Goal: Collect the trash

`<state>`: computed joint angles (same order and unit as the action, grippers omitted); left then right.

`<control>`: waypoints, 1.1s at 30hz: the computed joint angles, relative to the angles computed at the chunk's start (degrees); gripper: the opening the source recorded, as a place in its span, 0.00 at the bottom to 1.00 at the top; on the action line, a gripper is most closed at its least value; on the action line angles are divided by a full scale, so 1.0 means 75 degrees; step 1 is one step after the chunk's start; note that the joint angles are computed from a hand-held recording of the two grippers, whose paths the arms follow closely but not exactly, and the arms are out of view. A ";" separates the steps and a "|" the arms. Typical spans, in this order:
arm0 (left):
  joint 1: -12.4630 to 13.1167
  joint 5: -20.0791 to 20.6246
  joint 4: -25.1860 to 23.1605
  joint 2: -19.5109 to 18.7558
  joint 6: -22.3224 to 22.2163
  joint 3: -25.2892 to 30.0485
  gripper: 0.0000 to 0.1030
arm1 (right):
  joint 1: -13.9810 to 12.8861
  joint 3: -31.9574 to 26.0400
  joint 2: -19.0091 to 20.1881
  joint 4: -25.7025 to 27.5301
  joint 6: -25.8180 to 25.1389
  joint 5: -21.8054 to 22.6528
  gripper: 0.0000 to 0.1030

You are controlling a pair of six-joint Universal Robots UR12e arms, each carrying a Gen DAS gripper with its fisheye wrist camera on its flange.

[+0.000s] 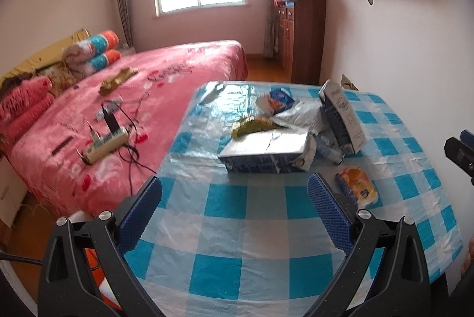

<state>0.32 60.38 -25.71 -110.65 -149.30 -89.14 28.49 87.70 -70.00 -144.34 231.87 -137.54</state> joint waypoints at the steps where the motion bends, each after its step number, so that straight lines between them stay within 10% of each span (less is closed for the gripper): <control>1: 0.0003 0.0005 -0.0155 -0.0043 0.0017 0.0052 0.96 | -0.0052 0.0035 -0.0002 -0.0011 0.0049 0.0166 0.96; 15: 0.0124 -0.2254 -0.4945 -0.0926 -0.0100 0.1814 0.96 | -0.0562 0.0211 0.0238 -0.0464 -0.0255 0.1884 0.96; 33: -0.0542 -0.1104 -0.5543 -0.1995 -0.2635 0.3346 0.96 | -0.0969 0.0211 0.0530 -0.0398 -0.0367 0.3312 0.83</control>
